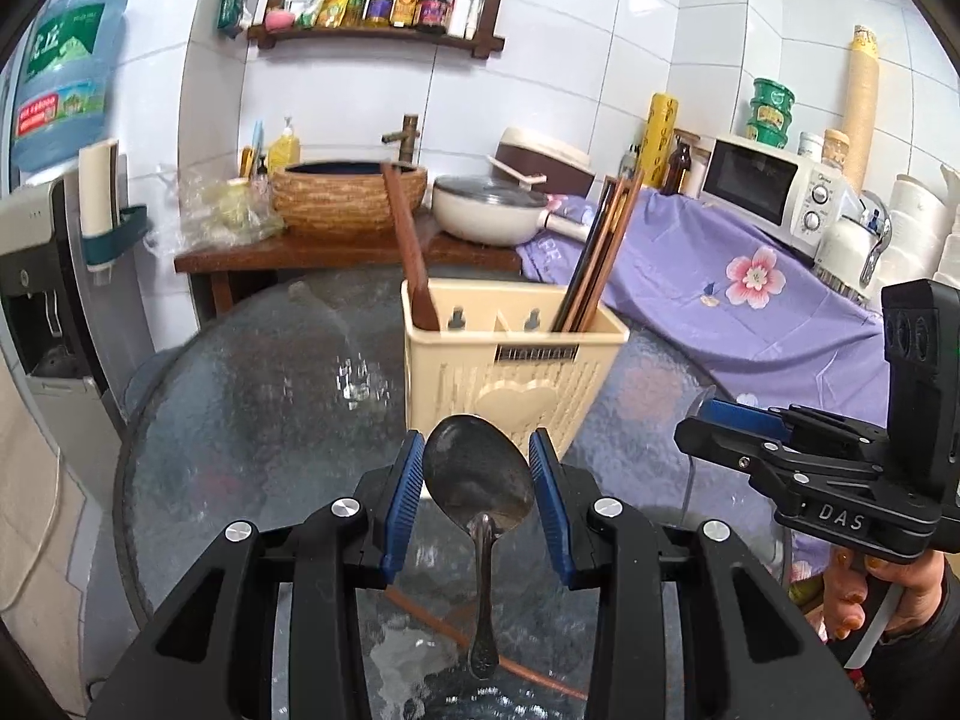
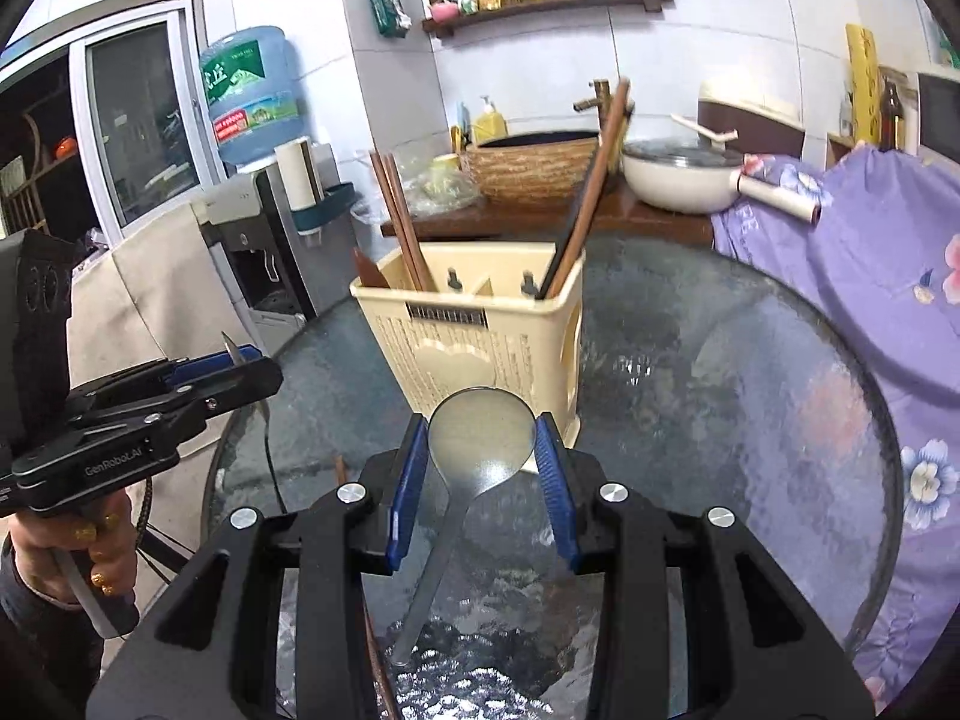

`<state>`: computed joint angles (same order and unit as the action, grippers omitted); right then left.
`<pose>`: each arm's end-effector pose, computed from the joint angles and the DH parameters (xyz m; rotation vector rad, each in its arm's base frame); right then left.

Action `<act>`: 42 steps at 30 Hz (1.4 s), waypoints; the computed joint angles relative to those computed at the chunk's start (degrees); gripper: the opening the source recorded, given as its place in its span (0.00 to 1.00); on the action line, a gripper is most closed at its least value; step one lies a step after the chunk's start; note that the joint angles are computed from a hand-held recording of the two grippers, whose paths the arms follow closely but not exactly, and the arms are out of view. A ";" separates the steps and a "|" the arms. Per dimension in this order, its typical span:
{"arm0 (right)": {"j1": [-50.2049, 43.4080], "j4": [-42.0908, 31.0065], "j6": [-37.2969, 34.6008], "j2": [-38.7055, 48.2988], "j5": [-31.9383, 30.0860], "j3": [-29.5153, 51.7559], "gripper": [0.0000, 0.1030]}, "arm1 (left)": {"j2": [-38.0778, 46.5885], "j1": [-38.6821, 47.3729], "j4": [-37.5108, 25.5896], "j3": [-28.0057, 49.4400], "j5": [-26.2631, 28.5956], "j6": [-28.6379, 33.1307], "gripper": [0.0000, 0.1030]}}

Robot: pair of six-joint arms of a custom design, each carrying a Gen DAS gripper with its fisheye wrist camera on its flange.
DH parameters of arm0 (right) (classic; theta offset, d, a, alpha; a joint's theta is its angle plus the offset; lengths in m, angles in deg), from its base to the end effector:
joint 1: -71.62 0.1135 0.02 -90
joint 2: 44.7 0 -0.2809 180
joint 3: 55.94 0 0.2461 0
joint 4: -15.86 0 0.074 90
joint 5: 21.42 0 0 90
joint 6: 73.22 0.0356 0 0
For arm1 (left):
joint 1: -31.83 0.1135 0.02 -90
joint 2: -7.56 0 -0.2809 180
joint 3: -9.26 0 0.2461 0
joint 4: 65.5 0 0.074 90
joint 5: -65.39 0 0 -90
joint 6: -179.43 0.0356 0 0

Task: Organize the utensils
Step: 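Lift both spoons up and lower them into the beige holder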

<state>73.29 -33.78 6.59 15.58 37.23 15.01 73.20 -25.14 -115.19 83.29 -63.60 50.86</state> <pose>0.2031 0.0245 0.3374 -0.5124 2.1247 0.5294 0.1409 -0.1756 0.3382 0.0036 2.1160 -0.2030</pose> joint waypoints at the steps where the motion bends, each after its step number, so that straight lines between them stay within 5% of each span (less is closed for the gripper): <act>1: 0.03 -0.30 0.09 0.04 0.02 1.00 0.36 | 0.27 0.02 -0.19 1.09 -0.42 0.45 0.34; 11: 3.07 2.46 4.31 4.25 6.30 13.97 0.36 | 4.23 4.73 2.94 12.91 -2.11 6.07 0.34; 22: 10.87 13.52 8.53 13.57 22.93 24.82 0.36 | 10.94 11.46 13.61 21.21 -5.11 12.52 0.34; 28: 14.44 21.44 8.08 15.54 30.19 19.78 0.36 | 13.04 13.79 19.69 17.58 -5.10 12.14 0.34; 42: 18.01 32.78 4.09 13.94 33.56 4.30 0.36 | 12.24 14.44 24.24 7.73 -2.64 11.25 0.34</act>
